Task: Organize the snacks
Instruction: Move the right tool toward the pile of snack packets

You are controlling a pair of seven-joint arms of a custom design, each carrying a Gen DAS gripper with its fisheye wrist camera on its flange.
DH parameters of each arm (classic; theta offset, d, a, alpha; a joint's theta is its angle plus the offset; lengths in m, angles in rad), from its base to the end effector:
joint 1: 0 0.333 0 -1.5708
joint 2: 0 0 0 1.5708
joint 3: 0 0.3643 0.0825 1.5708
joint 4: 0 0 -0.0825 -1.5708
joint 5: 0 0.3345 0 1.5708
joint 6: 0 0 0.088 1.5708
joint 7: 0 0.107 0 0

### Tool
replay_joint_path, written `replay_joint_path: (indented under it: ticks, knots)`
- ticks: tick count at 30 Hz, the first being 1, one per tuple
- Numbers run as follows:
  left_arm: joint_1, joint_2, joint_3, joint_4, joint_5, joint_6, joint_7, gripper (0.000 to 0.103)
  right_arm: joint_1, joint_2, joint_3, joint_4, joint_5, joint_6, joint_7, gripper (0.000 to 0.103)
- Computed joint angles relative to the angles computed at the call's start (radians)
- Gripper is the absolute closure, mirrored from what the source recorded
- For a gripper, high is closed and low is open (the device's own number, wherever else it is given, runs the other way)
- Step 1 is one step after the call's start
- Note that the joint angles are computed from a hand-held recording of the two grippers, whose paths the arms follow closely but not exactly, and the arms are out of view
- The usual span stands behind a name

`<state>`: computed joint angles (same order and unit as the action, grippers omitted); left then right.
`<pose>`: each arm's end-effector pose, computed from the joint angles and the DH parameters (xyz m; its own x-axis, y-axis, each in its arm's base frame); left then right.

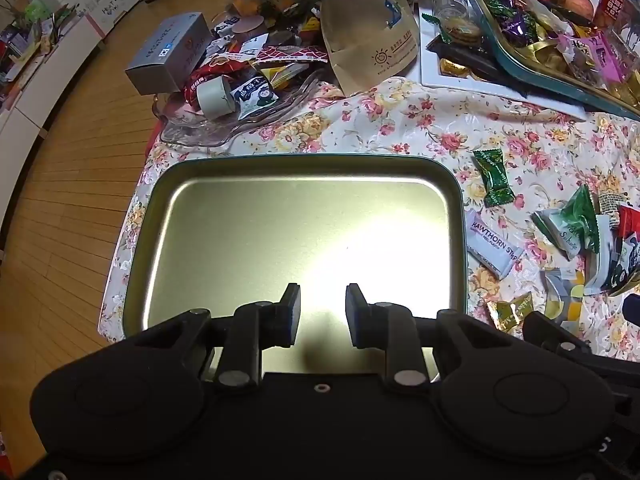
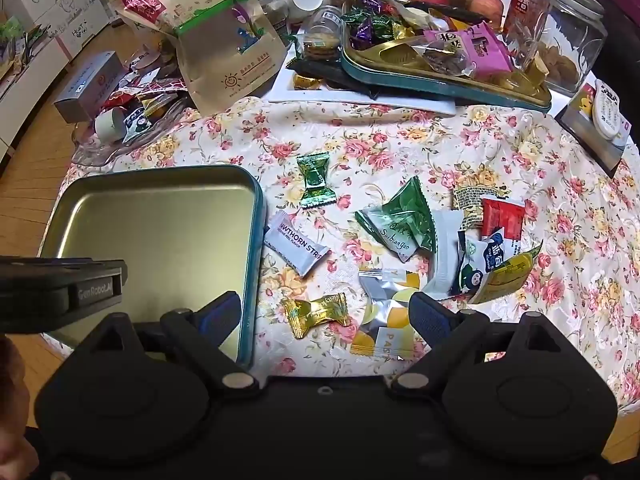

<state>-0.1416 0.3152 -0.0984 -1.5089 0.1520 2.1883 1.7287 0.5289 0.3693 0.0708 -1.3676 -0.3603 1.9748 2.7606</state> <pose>0.6410 -0.1401 0.5822 -0.4044 -0.8985 -0.1706 -0.8355 0.4388 -0.3309 0.5655 0.3476 0.5897 -0.4599 -0.8844 -0.0793 -0.8061 0.4532 -0.3805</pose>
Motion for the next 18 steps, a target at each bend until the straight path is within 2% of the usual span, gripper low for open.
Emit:
replay_joint_path:
  ticks: [8,11,12,15,18]
  knots:
    - [-0.002,0.004,-0.006,0.013,-0.016,-0.001,0.003,0.069,-0.003,-0.002,-0.002,-0.001,0.005,-0.007,0.005,0.01]
    - [-0.001,-0.005,-0.011,0.011,-0.029,-0.002,0.015,0.069,-0.01,-0.019,-0.004,-0.027,0.008,0.001,0.022,0.018]
    - [-0.003,-0.003,-0.012,0.014,-0.032,-0.003,0.014,0.069,-0.015,-0.029,-0.004,-0.042,0.015,0.007,0.032,0.02]
    - [-0.008,-0.016,-0.019,-0.011,-0.048,0.035,0.005,0.069,-0.046,-0.068,0.001,-0.102,0.069,0.036,0.062,0.02]
    - [-0.017,-0.019,-0.022,-0.012,-0.05,0.038,0.001,0.068,-0.09,-0.114,0.008,-0.181,0.147,0.08,0.082,0.02]
